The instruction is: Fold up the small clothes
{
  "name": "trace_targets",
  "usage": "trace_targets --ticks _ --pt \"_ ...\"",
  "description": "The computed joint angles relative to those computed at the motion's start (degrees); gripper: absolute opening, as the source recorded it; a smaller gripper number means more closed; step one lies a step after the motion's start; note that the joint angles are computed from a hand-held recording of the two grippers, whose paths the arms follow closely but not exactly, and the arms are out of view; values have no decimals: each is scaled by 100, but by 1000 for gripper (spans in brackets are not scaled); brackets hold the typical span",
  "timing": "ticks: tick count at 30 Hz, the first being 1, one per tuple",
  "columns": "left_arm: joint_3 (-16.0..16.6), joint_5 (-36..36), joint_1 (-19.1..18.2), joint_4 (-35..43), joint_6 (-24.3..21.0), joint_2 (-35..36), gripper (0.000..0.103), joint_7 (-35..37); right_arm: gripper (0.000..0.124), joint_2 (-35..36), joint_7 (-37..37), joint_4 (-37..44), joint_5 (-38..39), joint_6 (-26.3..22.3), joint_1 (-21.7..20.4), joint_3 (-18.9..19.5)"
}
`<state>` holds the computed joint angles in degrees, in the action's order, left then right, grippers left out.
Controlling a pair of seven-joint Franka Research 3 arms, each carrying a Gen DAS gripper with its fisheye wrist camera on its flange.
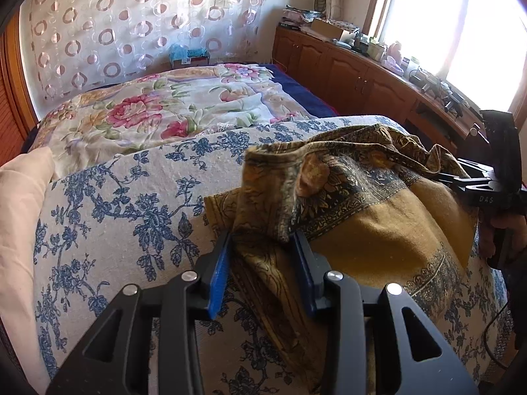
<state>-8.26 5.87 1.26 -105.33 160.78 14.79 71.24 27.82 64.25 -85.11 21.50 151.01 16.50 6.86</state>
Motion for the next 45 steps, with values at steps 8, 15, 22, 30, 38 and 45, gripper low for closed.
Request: trace_targets --ticks 8,15,22,30,38,45 --pt "98 210 -41 3 87 62 45 -185 69 -50 -255 -141 182 82 -62 99" --pt "119 400 -44 336 -24 292 52 -234 51 -79 -530 -150 354 -14 -109 184" --pt "-595 -924 608 242 179 289 23 710 25 -95 -975 -123 883 -251 -269 371" --pt "-1324 -2997 1119 -382 988 -314 5 2414 18 -497 -1217 -587 1113 430 -131 368" --pt "-1240 -4497 934 -1143 1543 -1332 5 3627 17 -855 -1743 -744 1375 1078 37 573" --pt "-908 -4227 964 -2282 2129 -2427 5 3082 17 -489 -2152 111 1351 903 348 763"
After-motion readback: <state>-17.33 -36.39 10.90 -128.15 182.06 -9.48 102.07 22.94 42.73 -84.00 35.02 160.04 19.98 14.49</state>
